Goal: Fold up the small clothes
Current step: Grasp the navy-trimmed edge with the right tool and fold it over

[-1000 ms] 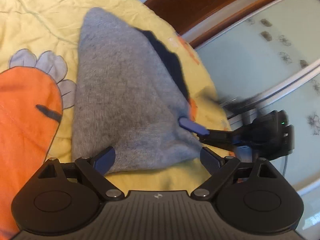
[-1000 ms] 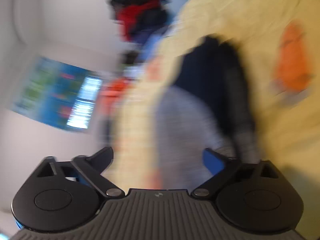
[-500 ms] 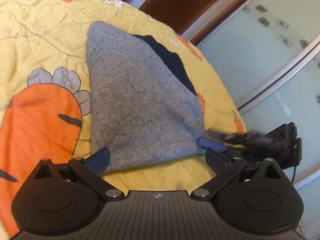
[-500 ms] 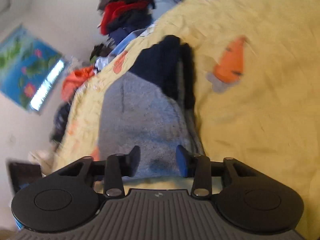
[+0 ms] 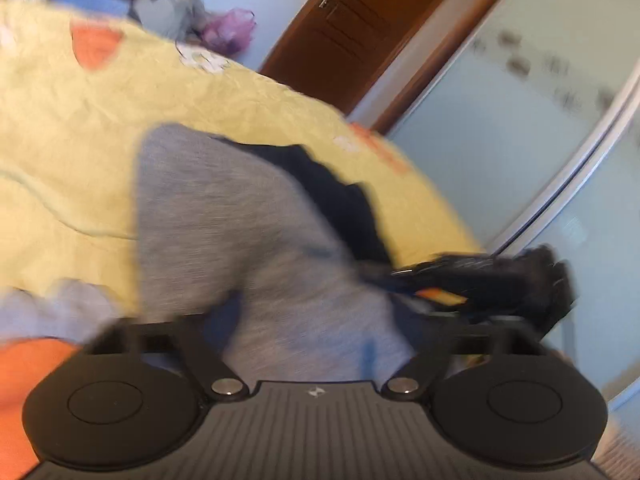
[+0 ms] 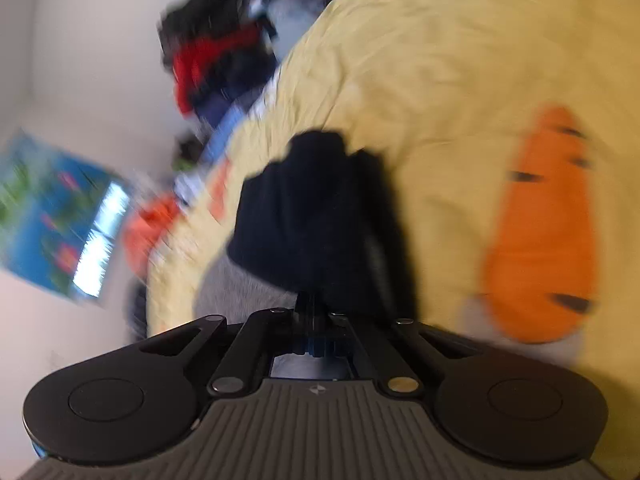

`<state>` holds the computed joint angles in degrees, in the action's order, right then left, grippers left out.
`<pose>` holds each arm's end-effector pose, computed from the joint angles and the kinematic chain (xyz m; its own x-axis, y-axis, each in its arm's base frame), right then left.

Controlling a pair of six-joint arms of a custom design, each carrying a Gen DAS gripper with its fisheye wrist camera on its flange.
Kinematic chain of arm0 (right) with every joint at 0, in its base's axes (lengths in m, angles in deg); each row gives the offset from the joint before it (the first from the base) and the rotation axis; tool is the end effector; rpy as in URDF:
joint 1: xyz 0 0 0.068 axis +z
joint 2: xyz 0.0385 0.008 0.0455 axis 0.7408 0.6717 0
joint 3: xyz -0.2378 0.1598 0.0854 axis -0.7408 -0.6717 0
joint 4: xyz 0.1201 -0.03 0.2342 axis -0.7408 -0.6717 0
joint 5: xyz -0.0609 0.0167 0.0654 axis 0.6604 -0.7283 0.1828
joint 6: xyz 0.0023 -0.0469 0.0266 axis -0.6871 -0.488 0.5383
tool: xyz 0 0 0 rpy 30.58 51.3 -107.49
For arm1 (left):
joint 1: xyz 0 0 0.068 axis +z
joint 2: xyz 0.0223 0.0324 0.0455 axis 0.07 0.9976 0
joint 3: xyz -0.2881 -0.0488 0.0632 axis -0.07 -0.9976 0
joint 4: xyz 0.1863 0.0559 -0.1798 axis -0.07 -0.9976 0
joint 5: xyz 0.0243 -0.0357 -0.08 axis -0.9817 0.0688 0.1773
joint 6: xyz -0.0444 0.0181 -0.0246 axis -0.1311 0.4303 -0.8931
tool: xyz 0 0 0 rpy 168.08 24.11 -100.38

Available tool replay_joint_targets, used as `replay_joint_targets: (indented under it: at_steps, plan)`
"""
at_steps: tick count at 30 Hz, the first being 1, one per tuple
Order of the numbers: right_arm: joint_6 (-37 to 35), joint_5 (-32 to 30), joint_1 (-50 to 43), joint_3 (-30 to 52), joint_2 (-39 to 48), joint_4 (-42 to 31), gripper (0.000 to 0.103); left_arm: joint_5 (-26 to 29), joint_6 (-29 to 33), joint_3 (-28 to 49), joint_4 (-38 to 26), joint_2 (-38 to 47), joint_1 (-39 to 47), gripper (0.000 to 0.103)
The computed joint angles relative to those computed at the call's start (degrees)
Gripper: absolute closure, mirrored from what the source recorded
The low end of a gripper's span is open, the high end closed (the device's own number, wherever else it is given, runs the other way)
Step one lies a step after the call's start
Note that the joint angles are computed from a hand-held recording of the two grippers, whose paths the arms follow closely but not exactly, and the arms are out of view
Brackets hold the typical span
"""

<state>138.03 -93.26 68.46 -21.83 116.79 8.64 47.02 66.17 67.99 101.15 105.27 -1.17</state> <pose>0.3560 0.1569 0.0289 -0.8949 0.3890 -0.2188 -0.0218 0.4515 0.8920 0.2754 -0.0385 0.0542 -0.6926 -0.2896 -0.6607 0.1340 0.8483 -0.5123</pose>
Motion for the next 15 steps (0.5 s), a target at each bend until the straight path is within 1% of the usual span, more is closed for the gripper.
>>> replay_joint_targets:
  at_steps: [1, 2, 3, 4, 5, 6, 7, 8, 9, 10, 11, 12, 13, 14, 15]
  plan:
    - [-0.79, -0.65, -0.54, -0.96, -0.79, -0.36, 0.103, 1.91, -1.4, -0.87, 0.28, -0.35, 1.78, 0.057]
    - [-3.16, 0.4, -0.34, -1.97, -3.65, -3.83, 0.103, 5.33, -3.84, -1.43, 0.58, -1.0, 4.06, 0.056]
    - [-5.6, 1.5, 0.38, -2.08, -6.4, -6.83, 0.1, 7.13, -6.09, -2.03, 1.81, -1.67, 5.45, 0.052]
    - [-6.85, 2.91, 1.43, -2.19, -8.55, -7.72, 0.085, 7.84, -8.22, -2.54, 3.82, -2.52, 6.16, 0.033]
    - [-6.35, 4.66, 3.14, -0.49, -9.05, -7.95, 0.082, 8.01, -9.72, -1.59, 3.76, -3.46, 6.16, 0.006]
    - [-4.94, 4.09, 3.67, 0.95, -8.53, -6.27, 0.079, 8.76, -10.93, 0.51, 2.74, -3.79, 5.94, 0.0]
    - [-3.66, 3.34, 4.02, 3.23, -7.53, -5.91, 0.073, 9.72, -11.9, 3.54, 1.7, -3.06, 5.55, 0.0]
    - [-3.11, 3.45, 4.2, 5.94, -6.64, -7.5, 0.069, 9.65, -11.77, 7.28, -2.36, -2.67, 5.09, 0.0]
    - [-3.02, 3.33, 4.3, 10.28, -5.1, -11.22, 0.063, 8.69, -11.92, 11.25, -6.42, -1.67, 4.54, 0.0]
    - [-2.9, 3.16, 4.63, 13.74, -3.0, -13.25, 0.064, 7.12, -13.05, 14.91, -9.5, 0.08, 4.19, 0.0]
    - [-5.32, 4.72, 4.51, 17.58, -1.47, -19.07, 0.071, 6.37, -13.97, 18.83, -13.49, 2.25, 4.2, 0.0]
    - [-9.94, 9.3, 5.14, 20.73, -1.11, -26.63, 0.092, 7.33, -13.33, 22.0, -14.65, 5.34, 4.75, 0.0]
    - [-13.14, 14.12, 5.5, 22.27, -0.55, -30.22, 0.103, 6.87, -11.55, 23.63, -13.27, 7.9, 4.99, 0.003]
    - [-12.21, 14.17, 4.55, 20.93, 0.24, -27.26, 0.103, 4.01, -8.06, 25.27, -16.78, 7.89, 4.4, 0.013]
    - [-10.27, 12.89, 3.06, 19.17, 0.64, -24.49, 0.103, 1.1, -4.75, 26.73, -21.34, 6.93, 3.51, 0.017]
